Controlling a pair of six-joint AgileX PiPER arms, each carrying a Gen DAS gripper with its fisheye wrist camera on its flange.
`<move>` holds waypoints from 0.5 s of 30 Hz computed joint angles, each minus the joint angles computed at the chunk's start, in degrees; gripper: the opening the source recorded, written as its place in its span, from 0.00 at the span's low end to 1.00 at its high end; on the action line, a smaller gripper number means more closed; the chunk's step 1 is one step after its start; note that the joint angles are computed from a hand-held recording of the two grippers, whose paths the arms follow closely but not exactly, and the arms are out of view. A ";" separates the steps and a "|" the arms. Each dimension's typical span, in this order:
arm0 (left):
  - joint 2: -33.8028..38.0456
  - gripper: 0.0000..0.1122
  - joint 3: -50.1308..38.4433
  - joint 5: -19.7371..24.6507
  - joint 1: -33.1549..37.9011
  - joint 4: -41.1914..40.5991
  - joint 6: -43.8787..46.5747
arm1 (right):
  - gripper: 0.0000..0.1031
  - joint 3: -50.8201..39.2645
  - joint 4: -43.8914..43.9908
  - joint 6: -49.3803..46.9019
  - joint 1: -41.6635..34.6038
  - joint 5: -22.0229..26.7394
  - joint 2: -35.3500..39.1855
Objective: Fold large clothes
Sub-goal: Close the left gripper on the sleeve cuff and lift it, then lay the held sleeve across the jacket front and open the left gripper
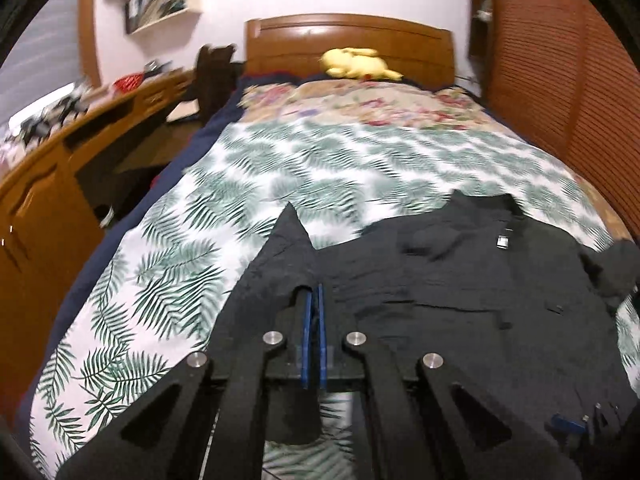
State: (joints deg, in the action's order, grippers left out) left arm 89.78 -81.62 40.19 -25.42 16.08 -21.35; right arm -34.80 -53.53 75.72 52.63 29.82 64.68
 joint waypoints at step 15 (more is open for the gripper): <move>0.13 0.00 -8.38 15.13 -21.74 12.74 -10.55 | 1.00 -0.24 10.26 -17.75 -3.91 7.83 -12.56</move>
State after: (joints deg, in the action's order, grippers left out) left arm 89.92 -90.00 55.32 -47.16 28.82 -31.90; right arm -35.04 -43.27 57.97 48.72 37.66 52.12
